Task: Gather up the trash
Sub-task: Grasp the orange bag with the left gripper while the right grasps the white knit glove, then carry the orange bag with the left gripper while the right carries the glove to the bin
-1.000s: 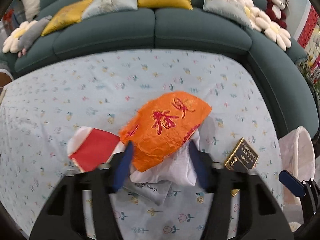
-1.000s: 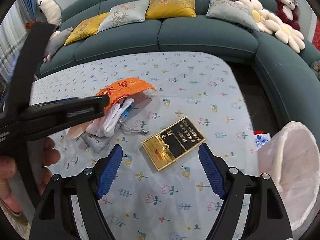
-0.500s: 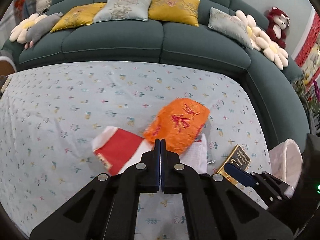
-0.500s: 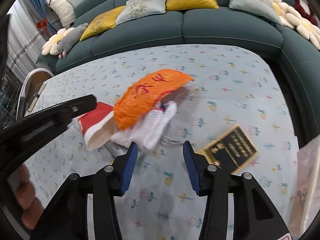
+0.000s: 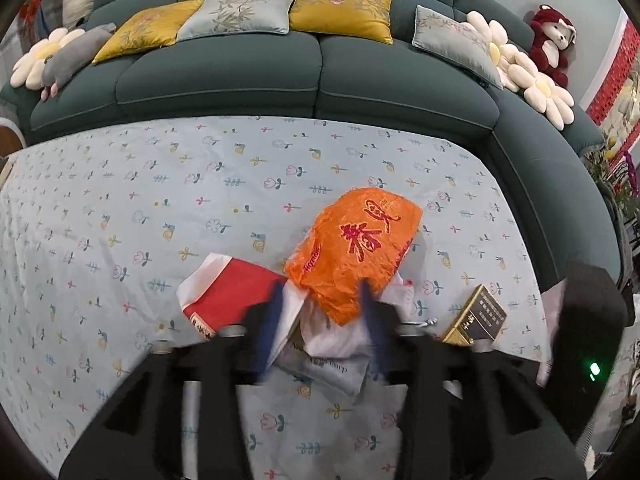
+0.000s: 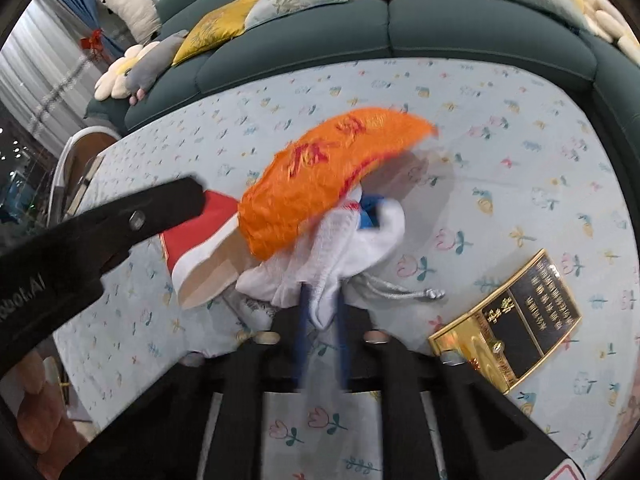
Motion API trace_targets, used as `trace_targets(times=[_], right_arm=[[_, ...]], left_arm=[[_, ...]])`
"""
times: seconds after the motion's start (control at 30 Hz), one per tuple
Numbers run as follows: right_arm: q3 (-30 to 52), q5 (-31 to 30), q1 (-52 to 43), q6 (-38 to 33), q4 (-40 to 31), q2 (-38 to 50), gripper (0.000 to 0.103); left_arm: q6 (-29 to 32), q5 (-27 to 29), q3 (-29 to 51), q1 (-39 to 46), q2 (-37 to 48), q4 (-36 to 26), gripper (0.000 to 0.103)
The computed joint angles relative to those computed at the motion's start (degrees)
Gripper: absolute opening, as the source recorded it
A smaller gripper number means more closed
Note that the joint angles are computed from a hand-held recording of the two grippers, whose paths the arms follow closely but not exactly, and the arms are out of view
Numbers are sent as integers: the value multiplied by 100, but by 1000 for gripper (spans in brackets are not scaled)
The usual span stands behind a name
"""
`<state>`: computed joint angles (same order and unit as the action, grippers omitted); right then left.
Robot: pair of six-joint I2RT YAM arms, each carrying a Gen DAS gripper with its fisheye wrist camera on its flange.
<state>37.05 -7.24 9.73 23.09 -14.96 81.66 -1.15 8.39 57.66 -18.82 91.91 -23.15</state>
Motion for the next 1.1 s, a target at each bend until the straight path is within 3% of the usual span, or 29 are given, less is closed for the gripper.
trace_targets(times=[0.1, 0.23, 0.3, 0.4, 0.47, 0.53, 0.63, 0.87, 1.1], right_arm=[[-242, 153, -146, -63, -152, -440, 7], [-472, 280, -618, -259, -551, -1003, 7], [-541, 273, -820, -328, -646, -1135, 7], [-674, 247, -1160, -507, -796, -1374, 7], [-728, 178, -1349, -681, -846, -1428, 7], [-771, 101, -1497, -801, -872, -1445, 7], [-828, 7, -1659, -924, -943, -1576, 7], [-737, -185, -1961, -1082, -1337, -2121, 7], [-233, -444, -2406, -1372, -2261, -3109, 7]], left_arm=[[-11, -63, 97, -120, 191, 104, 60], [-75, -70, 413, -389, 628, 51, 63], [-149, 2, 593, -567, 860, -22, 71], [-343, 7, 822, -872, 1199, -100, 72], [-475, -35, 935, -1035, 1373, -145, 67], [-553, -68, 1130, -1203, 1621, -304, 35], [-624, -204, 954, -1345, 1475, -154, 19], [-752, -207, 546, -1367, 488, -160, 13], [-938, -196, 628, -1539, -401, -574, 13]])
